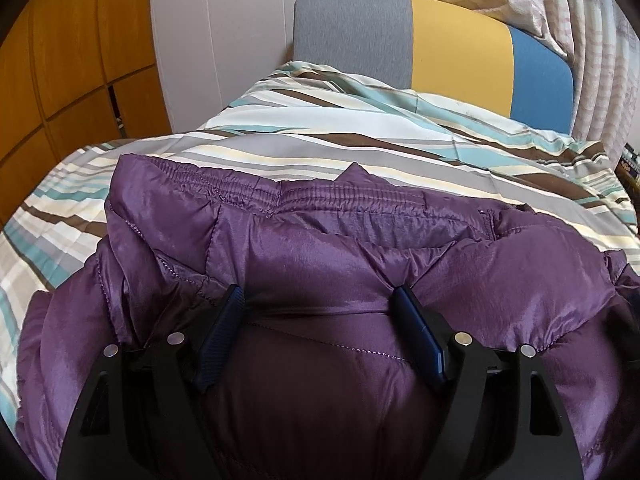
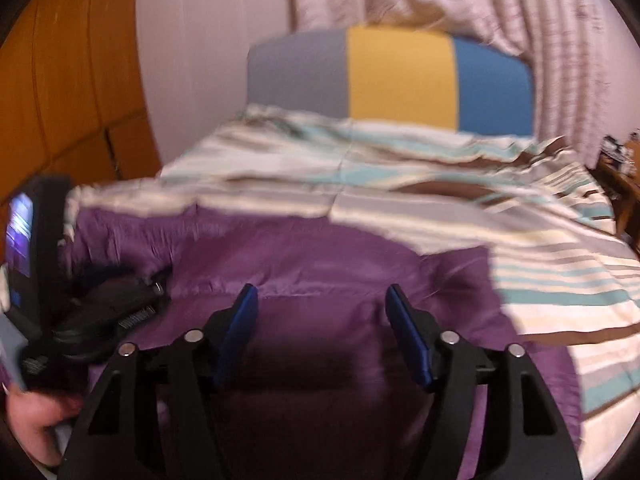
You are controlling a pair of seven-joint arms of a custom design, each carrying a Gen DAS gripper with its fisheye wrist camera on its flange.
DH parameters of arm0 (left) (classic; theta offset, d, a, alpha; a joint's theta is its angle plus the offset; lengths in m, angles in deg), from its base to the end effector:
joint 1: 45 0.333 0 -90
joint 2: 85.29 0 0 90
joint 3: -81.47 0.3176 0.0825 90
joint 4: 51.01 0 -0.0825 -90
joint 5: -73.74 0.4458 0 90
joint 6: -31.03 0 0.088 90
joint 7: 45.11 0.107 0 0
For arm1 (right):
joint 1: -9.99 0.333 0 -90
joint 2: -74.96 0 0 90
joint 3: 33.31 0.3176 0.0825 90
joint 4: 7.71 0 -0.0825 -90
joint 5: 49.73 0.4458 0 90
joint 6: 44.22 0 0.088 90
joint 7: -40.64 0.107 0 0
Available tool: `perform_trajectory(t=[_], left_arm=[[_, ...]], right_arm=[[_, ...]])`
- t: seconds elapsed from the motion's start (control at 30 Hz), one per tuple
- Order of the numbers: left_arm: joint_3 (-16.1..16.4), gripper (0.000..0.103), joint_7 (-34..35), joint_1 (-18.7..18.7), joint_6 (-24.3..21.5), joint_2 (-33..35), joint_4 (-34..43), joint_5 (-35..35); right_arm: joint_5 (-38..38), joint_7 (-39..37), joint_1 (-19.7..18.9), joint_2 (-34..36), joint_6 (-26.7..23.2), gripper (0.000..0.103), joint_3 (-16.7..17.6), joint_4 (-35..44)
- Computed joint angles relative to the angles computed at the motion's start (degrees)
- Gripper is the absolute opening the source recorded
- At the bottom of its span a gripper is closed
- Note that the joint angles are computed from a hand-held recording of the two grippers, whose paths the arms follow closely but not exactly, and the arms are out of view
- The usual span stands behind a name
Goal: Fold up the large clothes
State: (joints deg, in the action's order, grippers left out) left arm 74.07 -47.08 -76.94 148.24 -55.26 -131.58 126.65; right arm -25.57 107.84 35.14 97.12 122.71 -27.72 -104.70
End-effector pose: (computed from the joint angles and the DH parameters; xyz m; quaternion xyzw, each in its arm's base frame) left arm 0.6450 -0.4480 0.4111 -0.8055 0.4521 -0.1859 0.3350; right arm 0.6718 0.3593 0.4398 -0.7904 0.4473 -0.1524 0.3898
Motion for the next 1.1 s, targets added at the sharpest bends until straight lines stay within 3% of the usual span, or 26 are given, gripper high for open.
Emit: perform_trajectory(t=[0.1,0.2,0.3,0.6,0.7,0.77,0.83,0.87,1.0,1.1], left_arm=[[-0.1,0.079,-1.2,0.5,1.9,-1.0,-1.6,0.0],[-0.1,0.08,-0.9,0.6,1.6,-0.3,-0.9,-0.3],[-0.1,0.081,-0.7,0.6,1.9,-0.3,-0.9,-0.5],[-1.3,0.09,-0.9,1.7,5.6,-4.7,-6.0,-1.6],[-2.0,0.09,-0.5,1.6,4.8,-7.4,-8.6,-0.9],[-2.3,0.091,-0.6,1.4,2.5,-9.5,-10.7,0.1],[-2.4,0.092,-0.8,0.7,-3.8,-10.3,-11.0,0.4],[-2.9,0.092,-2.1,1.4,-4.4,-11.7,-12.9,0.4],[-4.1,0.092,-9.1,4.0,2.7,-15.9,-21.1,2.0],[-5.0,0.095,-6.0,5.3,2.1,-14.0,-18.9,-0.4]], right_arm=[[0.2,2.8,-0.5,4.0,-7.4,0.063,-0.5,5.5],[-0.5,3.2,-0.7,6.3,-9.8,0.064,-0.5,7.9],[-4.4,6.4,1.7,7.0,-8.6,0.064,-2.9,8.1],[-5.1,6.6,1.0,6.9,-7.6,0.065,-2.0,7.7],[-5.3,6.9,1.1,6.7,-7.4,0.065,-2.2,7.5],[-5.4,7.1,1.2,6.6,-7.2,0.066,-2.2,7.3],[-5.5,7.3,1.3,6.3,-6.9,0.066,-2.3,6.9],[-5.5,7.3,1.3,6.2,-6.7,0.066,-2.2,6.7],[-5.7,7.0,1.4,5.7,-5.8,0.067,-2.2,5.9],[-6.4,7.8,2.0,5.9,-5.8,0.067,-2.8,6.1]])
